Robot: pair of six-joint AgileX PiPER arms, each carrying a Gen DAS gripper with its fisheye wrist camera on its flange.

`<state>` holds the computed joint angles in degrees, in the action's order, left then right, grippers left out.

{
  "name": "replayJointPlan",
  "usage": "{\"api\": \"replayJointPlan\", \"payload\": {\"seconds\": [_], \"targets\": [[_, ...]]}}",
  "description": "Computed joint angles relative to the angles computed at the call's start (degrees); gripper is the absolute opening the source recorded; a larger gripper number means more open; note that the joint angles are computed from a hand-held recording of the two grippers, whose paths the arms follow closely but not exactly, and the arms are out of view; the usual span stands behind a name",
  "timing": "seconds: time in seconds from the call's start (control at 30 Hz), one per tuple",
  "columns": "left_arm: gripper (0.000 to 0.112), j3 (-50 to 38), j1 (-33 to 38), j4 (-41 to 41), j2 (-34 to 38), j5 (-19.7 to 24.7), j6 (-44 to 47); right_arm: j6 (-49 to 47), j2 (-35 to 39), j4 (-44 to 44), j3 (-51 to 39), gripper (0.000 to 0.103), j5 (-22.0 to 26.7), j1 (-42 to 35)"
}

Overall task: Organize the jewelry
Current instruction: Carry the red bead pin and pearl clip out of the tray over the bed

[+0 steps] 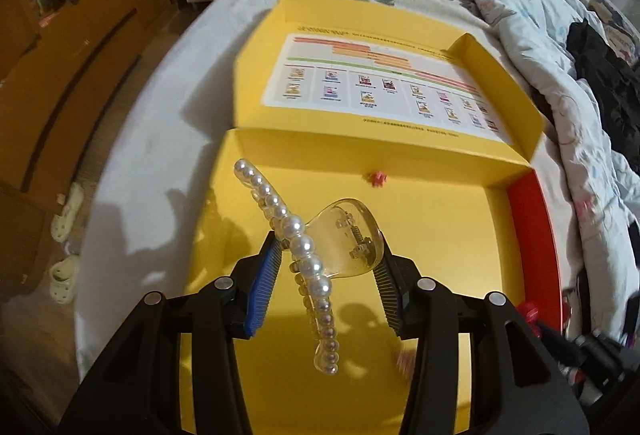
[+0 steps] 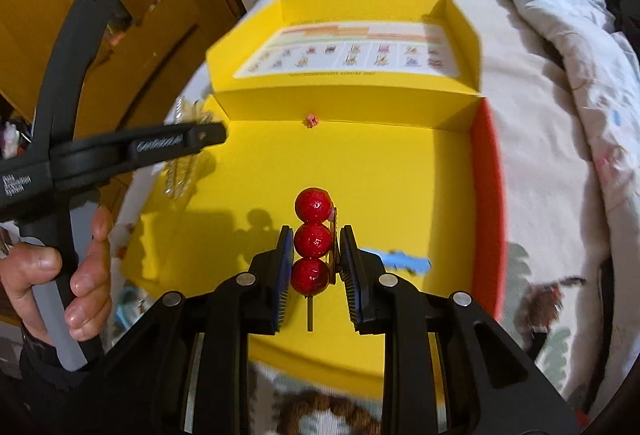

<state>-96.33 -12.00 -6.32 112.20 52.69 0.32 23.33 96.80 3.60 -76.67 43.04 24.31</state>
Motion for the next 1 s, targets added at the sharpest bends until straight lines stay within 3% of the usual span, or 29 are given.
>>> {"api": "replayJointPlan", "payload": {"seconds": [0.13,0.3,0.53,0.73,1.0], "targets": [[0.046,13.6,1.6,-0.8,-10.1,-4.2,1.4,2.8,-10.4,-0.4,9.7,0.025,-2.2,1.4],[0.046,28.9,3.5,-0.5,-21.2,-7.7,3.1,13.7,-27.2,-6.0,25.9,0.025,-3.2,6.8],[0.046,45.0,11.4,-7.0,-36.1,-9.0,12.2,34.9,-40.9,-16.7,40.9,0.025,1.9,19.0],[0.046,54.8,20.9,-10.4,-40.7,-9.7,21.1,46.1,-45.1,-20.0,47.5,0.025,3.3,26.7],[0.046,58.6,26.4,-8.9,-39.0,-12.6,24.0,49.6,-41.8,-21.4,49.7,0.025,1.0,26.5]]}}
